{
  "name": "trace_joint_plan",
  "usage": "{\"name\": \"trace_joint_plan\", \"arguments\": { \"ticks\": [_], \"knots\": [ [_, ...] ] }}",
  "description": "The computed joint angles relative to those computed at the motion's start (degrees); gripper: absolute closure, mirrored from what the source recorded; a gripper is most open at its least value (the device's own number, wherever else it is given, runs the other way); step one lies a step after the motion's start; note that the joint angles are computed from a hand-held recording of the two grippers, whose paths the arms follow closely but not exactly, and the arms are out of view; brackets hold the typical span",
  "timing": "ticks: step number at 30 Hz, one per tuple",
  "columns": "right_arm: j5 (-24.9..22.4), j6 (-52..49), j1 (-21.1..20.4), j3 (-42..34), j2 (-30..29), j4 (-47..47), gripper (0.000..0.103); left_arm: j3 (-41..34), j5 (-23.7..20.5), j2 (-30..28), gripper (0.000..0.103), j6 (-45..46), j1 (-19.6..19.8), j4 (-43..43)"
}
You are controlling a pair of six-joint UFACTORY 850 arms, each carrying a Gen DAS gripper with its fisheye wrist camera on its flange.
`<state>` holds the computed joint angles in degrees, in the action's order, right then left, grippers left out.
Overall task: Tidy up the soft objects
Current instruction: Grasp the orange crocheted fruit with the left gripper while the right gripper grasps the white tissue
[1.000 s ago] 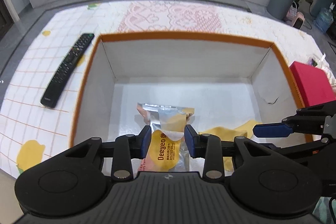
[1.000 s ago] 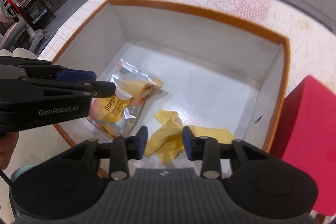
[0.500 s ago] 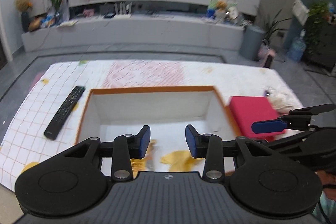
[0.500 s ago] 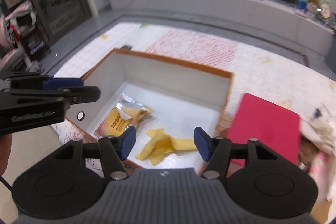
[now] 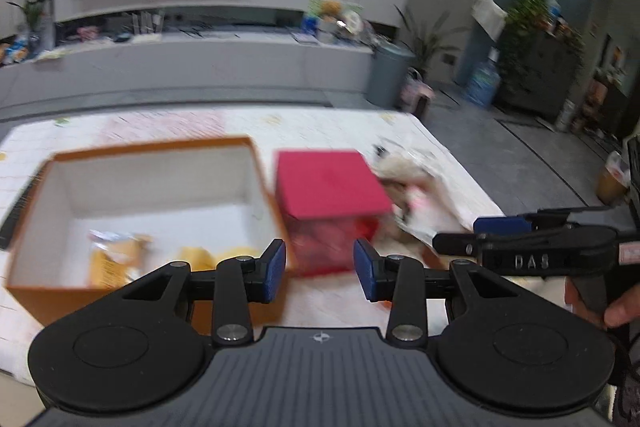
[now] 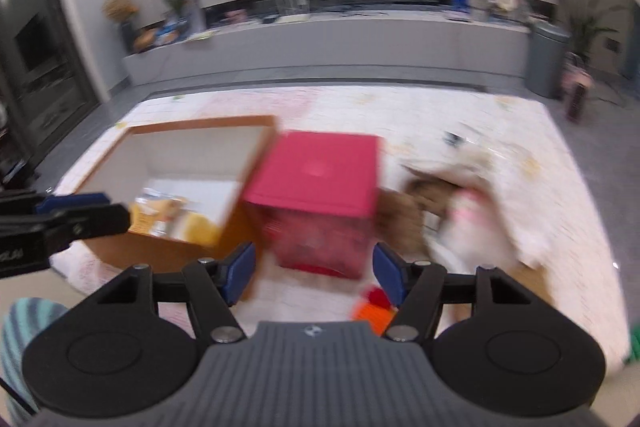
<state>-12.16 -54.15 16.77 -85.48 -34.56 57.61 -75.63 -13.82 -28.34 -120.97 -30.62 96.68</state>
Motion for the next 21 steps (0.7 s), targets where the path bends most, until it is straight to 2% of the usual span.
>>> {"name": "trace_joint_plan", "arguments": {
  "ticks": [4,7,9,11,13,15,17,21],
  "knots": [
    [2.7,3.7,-2.3,4.0,1.5,-1.1,0.038,-3.2,3.2,-3.7,0.058,8.9,-1.6,-6.9],
    [4.0,9.3,-3.6,5.9,1.7,-5.0,0.038,-6.5,4.7,-7.1,0.058,19.9,-2.2,-17.5],
    [5.1,14.6,-4.2,7.2,1.8,-9.9,0.039,-8.5,5.5,-9.3,0.057,20.5,-2.5,-18.5],
    [6.4,22.5,-4.6,8.0,1.8,-17.8,0.039,-10.6,5.9,-11.2,0.049,21.6,-2.8,-19.7],
    [7.2,24.8,-5.1,8.4,1.5,-20.1,0.039,-12.3,6.0,-12.8,0.046,24.0,-3.1,-21.8],
    [7.5,22.5,-5.7,8.1,0.9,-17.8,0.039,-15.2,5.2,-15.0,0.044,34.6,-3.2,-31.4],
    [7.2,20.2,-6.3,7.4,0.1,-14.8,0.039,-18.1,3.4,-17.2,0.040,41.4,-3.8,-37.6],
    [6.1,6.9,-7.5,6.3,-1.3,-1.5,0.039,-24.4,-0.7,-22.0,0.037,57.8,-3.7,-52.7]
  ]
}}
